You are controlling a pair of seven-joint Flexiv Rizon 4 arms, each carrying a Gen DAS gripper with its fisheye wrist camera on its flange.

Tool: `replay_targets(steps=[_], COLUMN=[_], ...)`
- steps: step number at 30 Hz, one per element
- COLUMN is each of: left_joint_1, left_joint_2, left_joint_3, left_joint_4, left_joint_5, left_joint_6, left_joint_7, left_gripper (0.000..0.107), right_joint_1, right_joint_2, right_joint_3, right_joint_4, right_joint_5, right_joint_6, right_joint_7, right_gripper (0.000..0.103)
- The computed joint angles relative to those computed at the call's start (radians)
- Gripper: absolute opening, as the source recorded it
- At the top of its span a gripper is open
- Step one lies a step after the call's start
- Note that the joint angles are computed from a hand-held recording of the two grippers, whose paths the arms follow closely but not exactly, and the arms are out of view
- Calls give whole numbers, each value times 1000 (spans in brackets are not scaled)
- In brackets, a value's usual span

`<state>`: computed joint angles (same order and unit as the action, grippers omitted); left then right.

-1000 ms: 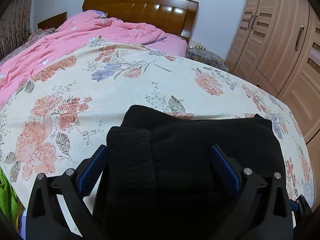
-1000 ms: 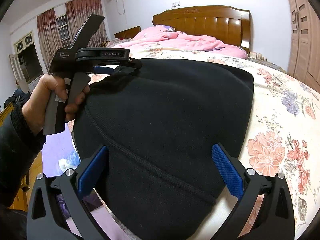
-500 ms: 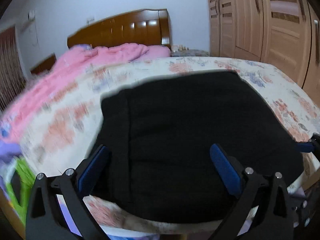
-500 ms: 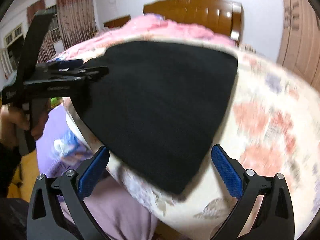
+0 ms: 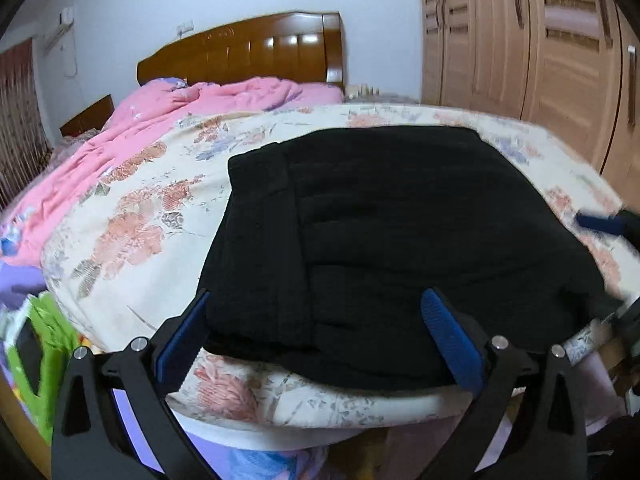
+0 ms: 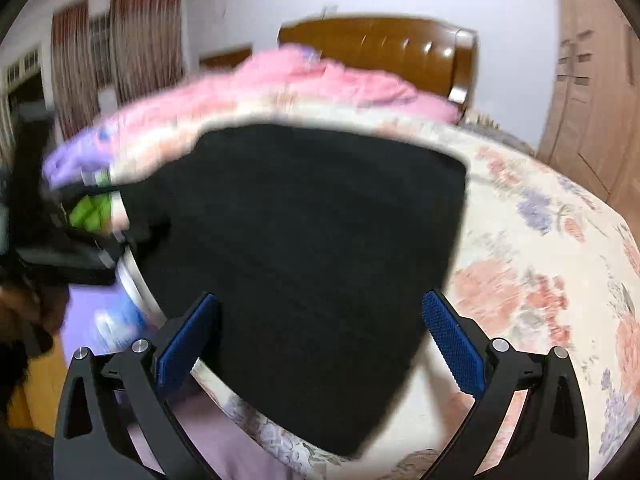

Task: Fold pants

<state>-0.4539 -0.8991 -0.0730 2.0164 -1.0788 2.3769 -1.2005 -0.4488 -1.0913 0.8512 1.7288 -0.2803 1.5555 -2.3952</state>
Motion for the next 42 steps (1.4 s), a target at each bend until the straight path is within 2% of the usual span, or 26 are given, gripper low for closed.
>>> replay_targets(steps=[2,4,5,6,7,8,9,10,11,12,13,15,16,17,18,20,22,24,27,29,30,34,37,39,41,42], left_joint_1=[13,-19,-48,-56,-45,-21,-4,11,-2,-43,-65,-38,7,35,40,1,-28,-46,-51,-38,-39,-37,-35,11,141,181], left_joint_2=[9,17,19,22,26,34,33,21,-4,-25,-48,-63,-54,-46,-41,-40,-51,-66,-79,-77,-74,-56,-45,5,62,73], left_joint_3=[-2,8,14,13,10,3,0,1,9,34,40,25,0,-12,-8,30,55,69,63,51,50,46,44,15,-58,-80], left_joint_4=[17,8,0,5,21,38,39,32,0,-37,-67,-66,-42,-24,-15,-16,-27,-36,-41,-36,-36,-26,-29,16,79,88], left_joint_5=[33,-36,-84,-67,1,106,179,253,262,206,162,220,283,331,350,307,275,263,248,260,253,241,242,318,573,647], left_joint_6=[-10,-21,7,49,79,88,89,93,81,42,24,33,30,23,15,-27,-41,-32,-5,3,-2,-25,-51,-76,-28,-4], left_joint_7=[-11,34,61,56,28,-4,-19,-24,28,99,166,145,87,49,36,81,117,138,143,130,137,150,153,104,-63,-102], left_gripper=[102,102,100,100,100,100,100,101,101,101,101,101,101,101,101,101,102,102,102,102,102,102,102,100,100,101], right_joint_1=[13,-15,-49,-77,-100,-99,-88,-62,-19,32,102,234,304,369,406,479,494,485,420,448,475,560,539,502,481,481], right_joint_2=[7,18,22,12,10,8,-9,-49,-68,-100,-148,-177,-188,-185,-163,-175,-184,-160,-127,-110,-101,-66,-68,-79,-77,-78], right_joint_3=[-35,-16,41,97,154,177,200,238,244,261,287,258,230,168,91,21,34,18,100,67,32,-114,-93,-49,-52,-68], right_joint_4=[26,30,-6,-51,-124,-198,-273,-354,-436,-512,-593,-729,-780,-799,-791,-852,-911,-916,-886,-871,-854,-751,-786,-835,-870,-893], right_joint_5=[-20,-42,33,99,231,310,323,272,260,188,51,-48,-92,-130,-106,-112,-89,-8,120,123,110,72,161,230,269,277], right_joint_6=[30,-26,-122,-197,-300,-388,-466,-537,-628,-713,-800,-977,-1040,-1038,-998,-979,-1001,-1009,-1097,-1123,-1106,-876,-889,-954,-989,-1007], right_joint_7=[-35,-49,-114,-174,-266,-293,-268,-188,-149,-72,38,93,88,76,60,61,110,141,67,53,52,51,41,-8,-25,-20], right_gripper=[99,99,98,98,98,98,99,99,99,99,99,99,99,99,99,99,98,98,99,99,99,99,99,99,99,99])
